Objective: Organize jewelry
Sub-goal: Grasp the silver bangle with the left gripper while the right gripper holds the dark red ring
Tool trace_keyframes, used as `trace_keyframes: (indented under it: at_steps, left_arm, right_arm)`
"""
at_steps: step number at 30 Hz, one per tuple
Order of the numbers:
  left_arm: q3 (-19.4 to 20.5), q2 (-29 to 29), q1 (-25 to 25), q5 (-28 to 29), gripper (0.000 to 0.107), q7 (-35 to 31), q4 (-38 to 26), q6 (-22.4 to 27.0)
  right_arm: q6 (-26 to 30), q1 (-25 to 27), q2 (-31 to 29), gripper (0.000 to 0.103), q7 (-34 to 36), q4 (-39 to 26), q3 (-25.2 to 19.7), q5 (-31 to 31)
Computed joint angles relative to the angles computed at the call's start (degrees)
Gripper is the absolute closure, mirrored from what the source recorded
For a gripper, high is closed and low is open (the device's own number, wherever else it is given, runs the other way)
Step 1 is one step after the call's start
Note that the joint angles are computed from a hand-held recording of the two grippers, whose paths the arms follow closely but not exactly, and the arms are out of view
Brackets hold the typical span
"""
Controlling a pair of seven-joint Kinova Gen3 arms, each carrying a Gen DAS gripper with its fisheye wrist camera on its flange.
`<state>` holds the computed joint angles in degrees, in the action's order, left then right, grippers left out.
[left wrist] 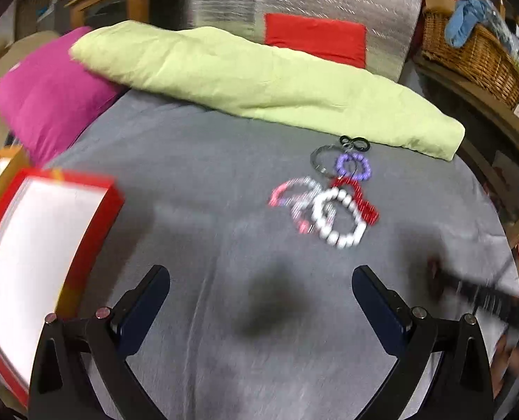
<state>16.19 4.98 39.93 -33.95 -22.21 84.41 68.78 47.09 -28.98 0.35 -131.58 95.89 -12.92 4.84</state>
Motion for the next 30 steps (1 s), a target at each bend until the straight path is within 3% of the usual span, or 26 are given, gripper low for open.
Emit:
trace_keyframes:
  at_steps: [5, 7, 9, 11, 16, 17, 19, 20, 23, 30]
  left_arm:
    - [2.21, 8.44, -8.03, 3.57, 0.007, -10.78, -13.27, 0.90]
    - [-0.54, 12.14, -8.58, 7.32, 0.016, -14.65, -18.58, 0.18]
    - [-4.55, 15.49, -7.35, 11.98, 0.032, -17.66, -23.89, 1.59]
    - [-6.13, 19.36, -7.63, 16.11, 0.042, -19.64, -29.20, 3.95]
    - [-8.75, 26.96, -6.06, 20.13, 0.046, -22.23, -42.36, 12.83]
    - [-9.57, 28.16, -5.55, 20.43, 0.053, -22.19, -44.28, 14.42]
    - [-10.49, 30.83, -5.63, 22.34, 0.078, -22.94, -47.94, 17.84]
    - [-10.55, 31.69, -6.01, 23.50, 0.090, -23.15, -48.75, 18.83]
    - [-13.28, 31.23, -3.91, 22.92, 0.105, -23.78, -48.37, 18.59]
    - [-13.62, 18.57, -1.51, 20.30, 0.106, -21.05, -33.58, 9.23]
  right_arm:
    - [-3.45, 0.86, -0.54, 0.099, 2.73, 0.89, 0.36, -2.01]
    - [-4.74, 1.56, -1.36, 0.099, 5.27, 2.02, 1.06, -5.72]
    - [-5.37, 2.34, -0.67, 0.099, 7.56, 1.85, 1.52, -8.46]
    - [-6.07, 2.97, -0.30, 0.099, 9.40, 1.88, 1.81, -10.77]
    - [-7.40, 3.96, -0.08, 0.099, 12.62, 2.01, 2.09, -14.51]
    - [-7.50, 4.06, 0.03, 0.099, 12.92, 1.98, 2.10, -14.86]
    - [-7.65, 4.23, 0.01, 0.099, 13.34, 2.06, 2.12, -15.42]
    - [-7.72, 4.30, -0.08, 0.099, 13.38, 2.14, 2.13, -15.52]
    - [-7.79, 4.45, -0.09, 0.099, 13.53, 2.21, 2.14, -15.71]
    - [-8.18, 4.34, -0.16, 0.099, 12.66, 2.25, 1.96, -14.75]
